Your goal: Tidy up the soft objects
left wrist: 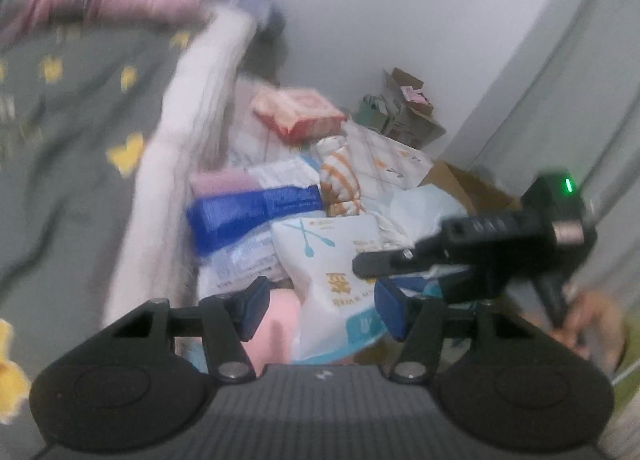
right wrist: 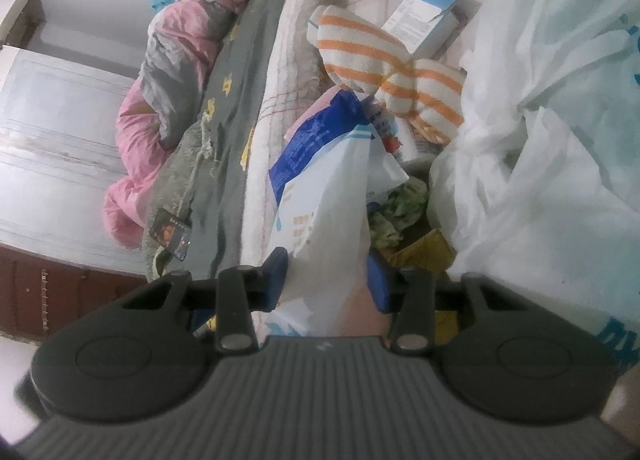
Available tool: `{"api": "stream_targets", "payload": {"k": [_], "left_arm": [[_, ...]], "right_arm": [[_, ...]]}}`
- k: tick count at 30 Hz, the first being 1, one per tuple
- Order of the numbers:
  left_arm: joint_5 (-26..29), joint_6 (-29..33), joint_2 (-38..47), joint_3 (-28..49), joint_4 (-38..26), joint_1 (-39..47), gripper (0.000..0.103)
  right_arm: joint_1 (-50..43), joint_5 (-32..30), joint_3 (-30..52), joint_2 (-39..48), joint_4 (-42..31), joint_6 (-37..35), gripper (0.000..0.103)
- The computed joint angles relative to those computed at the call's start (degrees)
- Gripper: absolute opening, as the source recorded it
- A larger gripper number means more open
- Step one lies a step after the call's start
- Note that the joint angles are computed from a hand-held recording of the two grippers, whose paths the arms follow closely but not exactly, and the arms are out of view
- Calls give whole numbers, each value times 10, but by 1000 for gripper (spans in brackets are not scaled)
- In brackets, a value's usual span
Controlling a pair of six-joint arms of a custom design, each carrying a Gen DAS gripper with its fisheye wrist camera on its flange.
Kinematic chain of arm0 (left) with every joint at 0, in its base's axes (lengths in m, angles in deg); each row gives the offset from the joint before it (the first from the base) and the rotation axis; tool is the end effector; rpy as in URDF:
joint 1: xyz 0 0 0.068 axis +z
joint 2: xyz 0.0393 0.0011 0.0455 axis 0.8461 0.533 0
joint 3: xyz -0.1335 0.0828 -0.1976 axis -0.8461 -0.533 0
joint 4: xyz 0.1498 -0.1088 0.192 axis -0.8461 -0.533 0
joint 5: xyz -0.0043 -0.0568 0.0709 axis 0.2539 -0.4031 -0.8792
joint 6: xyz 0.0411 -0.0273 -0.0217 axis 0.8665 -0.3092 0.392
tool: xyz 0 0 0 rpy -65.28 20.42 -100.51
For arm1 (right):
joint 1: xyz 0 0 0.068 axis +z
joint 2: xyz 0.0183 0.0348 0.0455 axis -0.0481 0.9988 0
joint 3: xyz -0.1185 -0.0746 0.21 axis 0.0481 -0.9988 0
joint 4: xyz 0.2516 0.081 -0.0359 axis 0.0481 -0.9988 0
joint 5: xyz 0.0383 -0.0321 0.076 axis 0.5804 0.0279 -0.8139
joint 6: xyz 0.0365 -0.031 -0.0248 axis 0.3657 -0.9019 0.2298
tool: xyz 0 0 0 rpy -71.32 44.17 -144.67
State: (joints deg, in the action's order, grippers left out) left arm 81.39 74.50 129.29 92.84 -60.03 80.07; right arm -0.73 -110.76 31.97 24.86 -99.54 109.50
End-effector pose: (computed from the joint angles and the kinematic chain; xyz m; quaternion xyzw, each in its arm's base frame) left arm 0.2372 0.0691 0.3090 0.0884 0.8999 -0.2897 0.3137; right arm 0.3086 0.0356 0.2678 0.1263 0.8860 0.4210 0.1473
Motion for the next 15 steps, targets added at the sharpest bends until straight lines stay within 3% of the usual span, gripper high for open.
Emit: {"api": "stream_targets", "payload": {"k": [6,15], "left_arm": [[23,8,123,62,-46,-22,59],[31,15,125,88,-67,-25,59]], "right_arm": [[-13,-28,-3,10,9,2,40],[-20,-67,1,11,24,6,29]]}}
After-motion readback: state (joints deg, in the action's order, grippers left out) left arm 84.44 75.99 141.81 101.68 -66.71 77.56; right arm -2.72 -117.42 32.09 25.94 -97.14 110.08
